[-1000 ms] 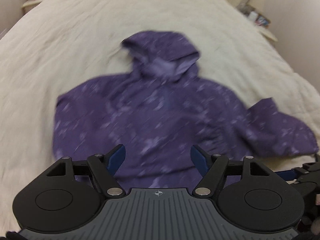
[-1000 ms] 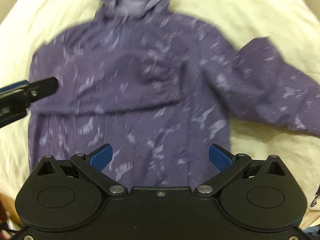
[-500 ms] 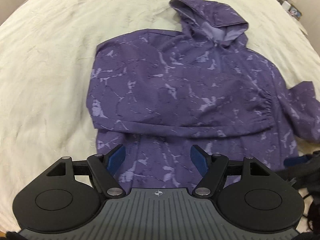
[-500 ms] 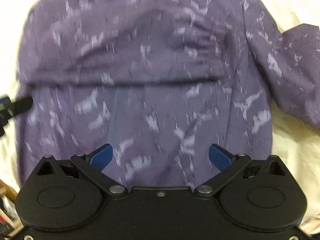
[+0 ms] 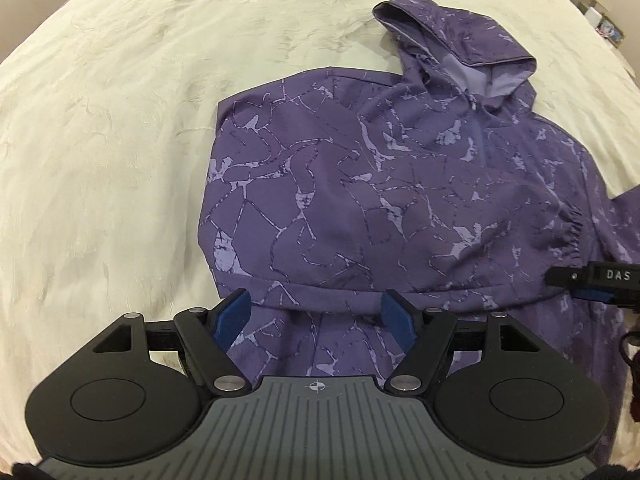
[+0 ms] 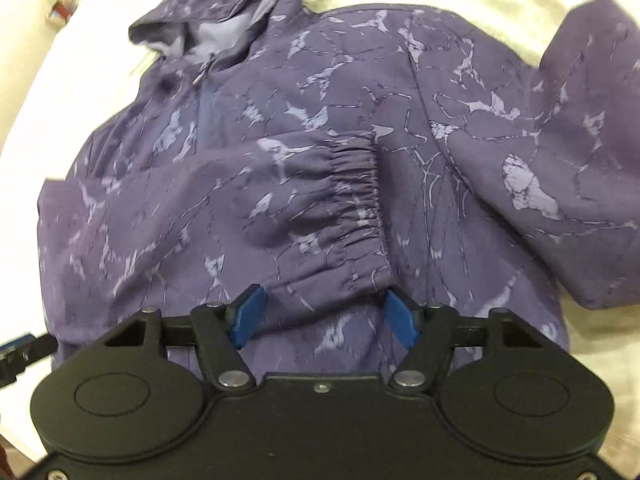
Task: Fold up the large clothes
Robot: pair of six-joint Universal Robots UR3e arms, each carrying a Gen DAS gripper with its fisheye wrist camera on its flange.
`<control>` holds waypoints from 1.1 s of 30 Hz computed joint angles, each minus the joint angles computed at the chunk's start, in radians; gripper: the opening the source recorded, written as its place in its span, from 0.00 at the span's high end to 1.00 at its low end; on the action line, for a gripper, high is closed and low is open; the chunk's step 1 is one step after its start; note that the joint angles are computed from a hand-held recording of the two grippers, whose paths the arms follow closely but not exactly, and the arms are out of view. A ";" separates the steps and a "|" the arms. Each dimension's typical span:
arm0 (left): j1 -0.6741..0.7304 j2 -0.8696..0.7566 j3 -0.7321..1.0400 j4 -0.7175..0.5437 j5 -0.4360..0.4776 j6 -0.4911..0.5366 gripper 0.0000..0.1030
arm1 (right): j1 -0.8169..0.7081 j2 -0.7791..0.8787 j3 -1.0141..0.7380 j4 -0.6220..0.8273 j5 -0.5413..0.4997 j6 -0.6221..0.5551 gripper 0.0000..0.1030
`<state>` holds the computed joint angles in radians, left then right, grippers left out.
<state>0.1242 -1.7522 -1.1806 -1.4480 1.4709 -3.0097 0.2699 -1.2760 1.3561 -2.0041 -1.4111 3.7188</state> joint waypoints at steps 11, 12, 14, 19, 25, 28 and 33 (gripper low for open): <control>0.003 -0.011 -0.005 0.018 -0.008 -0.002 0.32 | -0.029 -0.032 0.070 -0.094 0.025 0.057 0.33; 0.005 -0.011 -0.005 0.017 -0.009 0.000 0.32 | -0.031 -0.035 0.072 -0.095 0.023 0.063 0.28; 0.009 -0.002 -0.012 0.020 -0.011 -0.002 0.32 | -0.026 -0.033 0.051 -0.073 0.006 0.066 0.24; 0.017 0.014 -0.023 0.011 -0.008 -0.003 0.32 | -0.032 -0.026 0.036 -0.093 0.017 0.055 0.20; 0.029 0.043 -0.048 0.004 -0.002 -0.006 0.32 | -0.041 0.051 -0.041 -0.043 0.038 -0.010 0.20; 0.031 0.054 -0.059 0.006 0.003 -0.010 0.32 | -0.031 0.087 -0.092 -0.009 0.019 -0.044 0.43; 0.035 0.062 -0.083 0.048 -0.007 -0.014 0.32 | -0.029 0.042 -0.095 -0.034 -0.001 -0.083 0.80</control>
<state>0.1595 -1.6903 -1.2631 -1.4004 1.4641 -3.0239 0.2410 -1.2340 1.2608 -2.0377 -1.4122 3.6353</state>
